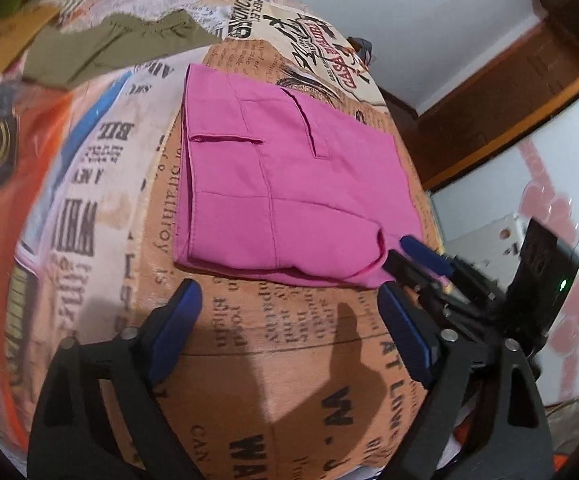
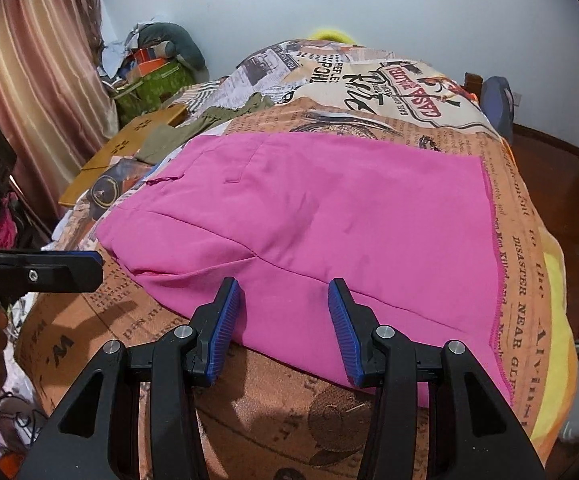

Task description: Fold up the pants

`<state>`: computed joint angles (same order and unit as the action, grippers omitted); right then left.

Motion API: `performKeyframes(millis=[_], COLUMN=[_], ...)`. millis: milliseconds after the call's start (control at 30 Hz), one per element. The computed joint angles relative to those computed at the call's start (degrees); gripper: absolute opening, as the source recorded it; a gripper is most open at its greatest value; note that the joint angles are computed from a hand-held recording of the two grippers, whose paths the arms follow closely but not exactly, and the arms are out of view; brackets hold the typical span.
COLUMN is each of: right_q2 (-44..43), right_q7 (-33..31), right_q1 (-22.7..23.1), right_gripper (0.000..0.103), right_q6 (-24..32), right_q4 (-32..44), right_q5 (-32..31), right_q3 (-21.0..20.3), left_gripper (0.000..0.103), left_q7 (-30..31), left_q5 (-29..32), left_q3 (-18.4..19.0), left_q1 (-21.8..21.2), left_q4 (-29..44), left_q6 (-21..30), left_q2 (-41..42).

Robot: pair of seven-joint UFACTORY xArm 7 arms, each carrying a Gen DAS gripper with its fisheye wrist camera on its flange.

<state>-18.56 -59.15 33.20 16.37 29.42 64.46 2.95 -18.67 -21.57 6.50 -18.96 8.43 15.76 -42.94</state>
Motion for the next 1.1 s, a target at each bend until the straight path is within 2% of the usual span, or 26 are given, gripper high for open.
performKeyframes(millis=[100, 167, 333, 400, 433, 500, 533, 567, 600, 633, 667, 867, 1000, 1100], right_q2=[0.13, 0.14, 0.13, 0.22, 0.22, 0.08, 0.0, 0.07, -0.05, 0.01, 0.03, -0.15, -1.31, -2.28], right_q7=[-1.51, -1.78, -3.03, -3.46, -3.54, -3.57, -3.56, -3.63, -3.59, -3.53, -3.5, -1.71, 0.64, 1.43], right_q1=[0.29, 0.0, -0.72, -1.04, -1.21, -1.62, -1.75, -1.84, -1.95, -2.07, -2.16, -2.73, -3.16, -3.03], right_gripper=[0.042, 0.042, 0.043, 0.043, 0.043, 0.043, 0.043, 0.043, 0.043, 0.043, 0.043, 0.043, 0.043, 0.043], right_q6=[0.49, 0.86, 1.98, 2.29, 2.39, 2.73, 2.79, 2.79, 2.93, 3.06, 3.18, 3.54, 6.97, 8.07], right_q4=[0.05, 0.1, 0.25, 0.37, 0.4, 0.36, 0.32, 0.37, 0.31, 0.4, 0.45, 0.46, 0.62, 1.61], right_q5=[1.56, 2.03, 3.5, 3.93, 4.09, 4.07, 4.04, 4.09, 4.04, 3.93, 3.86, 2.09, 0.56, 0.85], right_q3=[-0.48, -0.29, 0.04, 0.21, 0.36, 0.55, 0.68, 0.76, 0.82, 0.84, 0.86, 1.24, 0.31, 0.12], left_gripper=[0.102, 0.102, 0.102, 0.102, 0.1, 0.085, 0.071, 0.054, 0.047, 0.036, 0.031, 0.023, 0.021, 0.021], left_q7=[0.82, -0.47, -3.06, -4.62, -5.66, -8.61, -10.14, -12.7, -14.64, -15.0, -14.94, -15.73, -21.67, -23.59], left_q5=[-4.41, -6.69, -6.53, -5.53, -5.06, -3.32, -1.87, 0.39, 2.13, 3.12, 4.04, 10.09, 18.87, 23.52], left_q3=[4.78, 7.04, 12.38, 12.63, 11.93, 7.02, 3.61, -1.48, -4.38, -4.89, -5.0, -8.23, -18.06, -19.57], left_q1=[-5.05, -8.09, -13.31, -13.26, -12.54, -7.35, -3.59, 2.13, 5.45, 6.38, 6.88, 11.01, 20.85, 23.07], left_q4=[-1.07, -1.38, 0.24, 1.3, 1.77, 3.02, 3.82, 4.97, 5.65, 6.15, 6.47, 7.47, 6.58, 4.69], left_q6=[-6.41, -11.35, -17.03, -17.35, -17.28, -15.5, -13.67, -10.69, -8.79, -8.17, -7.99, -7.19, -4.57, -0.64], left_q2=[1.11, 2.84, 6.71, 8.39, 9.13, 11.15, 12.02, 12.94, 13.26, 13.65, 13.99, 13.88, 8.24, 1.35])
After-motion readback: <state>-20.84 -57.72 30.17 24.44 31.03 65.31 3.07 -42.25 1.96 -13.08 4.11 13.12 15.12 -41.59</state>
